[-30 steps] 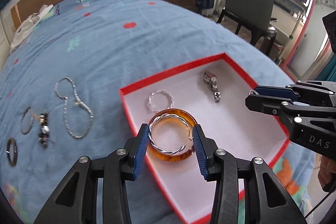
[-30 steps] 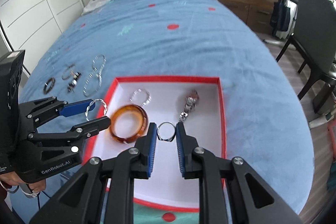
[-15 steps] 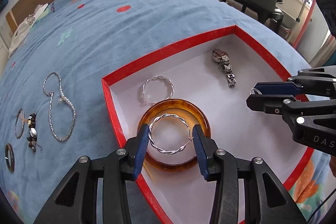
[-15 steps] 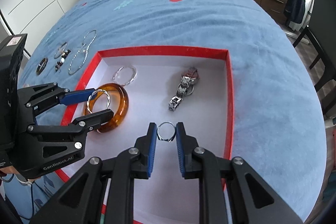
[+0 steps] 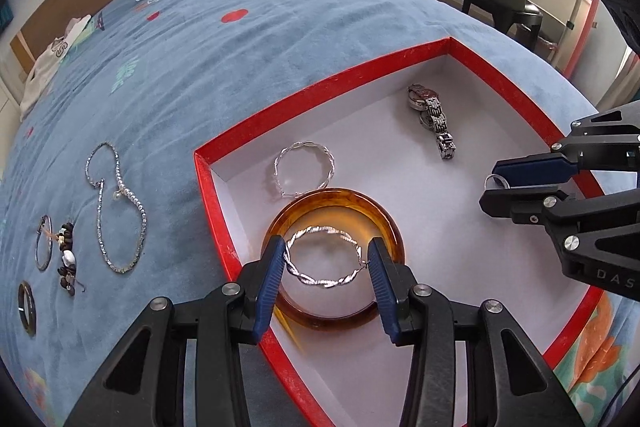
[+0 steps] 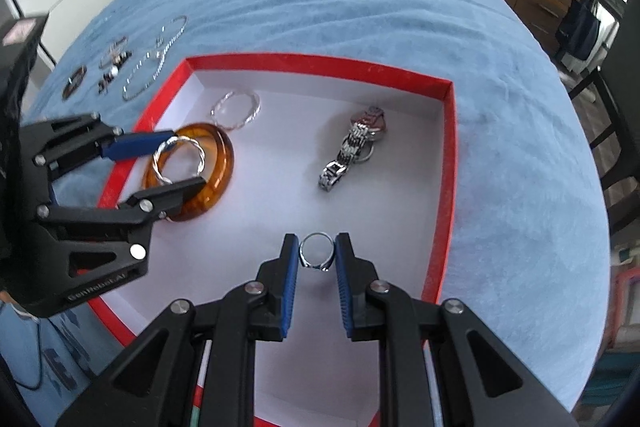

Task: Organize jewelry
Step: 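Carry the hoop and ring into the red box and open both tools, then withdraw both tools from the red box back over the bedspread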

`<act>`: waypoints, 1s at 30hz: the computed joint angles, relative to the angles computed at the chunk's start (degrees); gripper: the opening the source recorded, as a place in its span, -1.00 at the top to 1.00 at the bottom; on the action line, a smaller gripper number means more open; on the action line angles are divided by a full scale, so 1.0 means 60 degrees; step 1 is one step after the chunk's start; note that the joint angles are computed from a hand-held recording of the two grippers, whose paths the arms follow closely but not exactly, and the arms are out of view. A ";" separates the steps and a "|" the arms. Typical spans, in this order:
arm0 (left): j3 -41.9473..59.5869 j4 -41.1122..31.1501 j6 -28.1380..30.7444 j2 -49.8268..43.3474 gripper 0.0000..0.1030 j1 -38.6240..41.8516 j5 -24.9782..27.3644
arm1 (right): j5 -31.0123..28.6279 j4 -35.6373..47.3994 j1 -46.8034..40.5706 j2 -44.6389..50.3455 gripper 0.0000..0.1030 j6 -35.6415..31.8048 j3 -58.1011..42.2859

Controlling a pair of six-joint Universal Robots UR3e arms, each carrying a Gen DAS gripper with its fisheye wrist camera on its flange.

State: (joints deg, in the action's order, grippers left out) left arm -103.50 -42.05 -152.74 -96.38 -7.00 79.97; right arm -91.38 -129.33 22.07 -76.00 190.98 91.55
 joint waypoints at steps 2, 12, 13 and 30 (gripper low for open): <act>-0.0008 0.0029 0.0042 -0.0001 0.17 -0.0022 0.0028 | 0.0107 0.0045 -0.0069 -0.0019 0.63 -0.0024 0.0001; 0.0253 -0.0332 0.0098 -0.0057 0.17 -0.0022 0.0001 | 0.0324 0.0189 -0.0222 -0.0099 0.63 0.0103 -0.0097; 0.0285 -0.0371 0.0111 -0.0059 0.17 -0.0044 0.0023 | 0.0340 0.0156 -0.0241 -0.0202 0.63 0.0180 -0.0025; 0.0813 -0.0602 0.0191 -0.0181 -0.40 -0.0447 0.0624 | -0.0253 0.1119 0.0036 -0.2023 0.63 0.1074 0.0043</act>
State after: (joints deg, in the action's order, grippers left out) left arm -98.63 -45.66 -151.60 -97.47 -9.69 83.72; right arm -92.90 -122.62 22.29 -88.14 197.43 91.81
